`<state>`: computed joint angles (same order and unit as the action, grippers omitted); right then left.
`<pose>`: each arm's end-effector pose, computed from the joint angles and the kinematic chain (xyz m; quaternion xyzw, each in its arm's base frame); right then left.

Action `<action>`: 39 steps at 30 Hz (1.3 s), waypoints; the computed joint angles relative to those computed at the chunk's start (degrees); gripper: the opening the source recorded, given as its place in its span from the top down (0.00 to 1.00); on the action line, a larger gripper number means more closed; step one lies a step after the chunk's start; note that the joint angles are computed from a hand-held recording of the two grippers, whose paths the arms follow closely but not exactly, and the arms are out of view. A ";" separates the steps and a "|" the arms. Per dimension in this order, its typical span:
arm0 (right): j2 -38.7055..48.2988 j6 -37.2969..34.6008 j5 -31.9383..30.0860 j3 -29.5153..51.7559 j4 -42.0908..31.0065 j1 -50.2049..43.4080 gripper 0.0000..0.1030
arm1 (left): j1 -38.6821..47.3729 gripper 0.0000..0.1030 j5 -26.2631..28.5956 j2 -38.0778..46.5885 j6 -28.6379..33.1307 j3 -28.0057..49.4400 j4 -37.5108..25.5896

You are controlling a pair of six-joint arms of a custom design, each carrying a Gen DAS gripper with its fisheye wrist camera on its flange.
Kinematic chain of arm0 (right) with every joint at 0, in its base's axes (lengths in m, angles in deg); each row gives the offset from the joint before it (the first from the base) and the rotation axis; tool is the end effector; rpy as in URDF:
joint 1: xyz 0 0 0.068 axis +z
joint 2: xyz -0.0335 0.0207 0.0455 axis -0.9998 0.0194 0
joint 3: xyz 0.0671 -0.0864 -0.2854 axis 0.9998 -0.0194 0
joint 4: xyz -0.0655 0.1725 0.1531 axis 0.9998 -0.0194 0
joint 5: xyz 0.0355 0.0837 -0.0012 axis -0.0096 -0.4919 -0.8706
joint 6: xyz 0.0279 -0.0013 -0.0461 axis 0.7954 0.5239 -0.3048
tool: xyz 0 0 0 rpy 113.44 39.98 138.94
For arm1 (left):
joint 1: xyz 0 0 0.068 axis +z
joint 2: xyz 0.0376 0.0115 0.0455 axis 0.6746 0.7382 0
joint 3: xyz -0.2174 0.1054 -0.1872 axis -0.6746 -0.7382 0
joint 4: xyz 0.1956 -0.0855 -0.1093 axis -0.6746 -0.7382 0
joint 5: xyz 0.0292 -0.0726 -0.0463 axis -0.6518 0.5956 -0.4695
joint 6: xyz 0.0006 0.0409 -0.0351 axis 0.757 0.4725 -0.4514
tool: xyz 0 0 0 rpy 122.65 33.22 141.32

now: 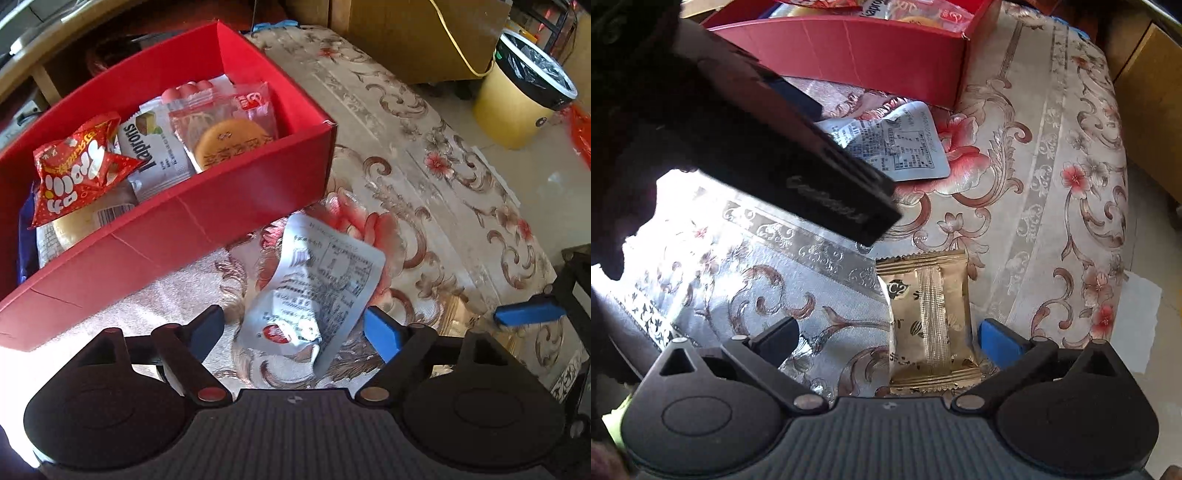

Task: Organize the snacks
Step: 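Grasp the gold wafer packet with right gripper while left gripper grasps the white sauce packet, then carry the gold packet and white packet with both grippers over the red box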

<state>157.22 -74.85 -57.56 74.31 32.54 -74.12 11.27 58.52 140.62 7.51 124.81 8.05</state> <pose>0.1734 0.0495 0.1509 -0.1611 0.9817 0.0592 0.0829 0.2423 -0.1460 0.1421 0.2746 0.9453 -0.0390 0.1715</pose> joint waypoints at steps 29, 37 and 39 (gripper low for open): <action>-13.50 5.07 1.54 -1.85 -3.42 -3.37 0.62 | -0.66 0.39 -0.36 -8.99 2.00 -5.79 -3.08; -12.24 4.65 0.01 -2.09 -3.17 -3.83 0.62 | -0.04 0.38 0.14 -11.42 2.25 -8.81 -4.03; -11.91 4.51 -0.14 -1.99 -3.09 -3.71 0.62 | 0.61 0.36 0.87 -10.21 0.81 -8.32 -3.45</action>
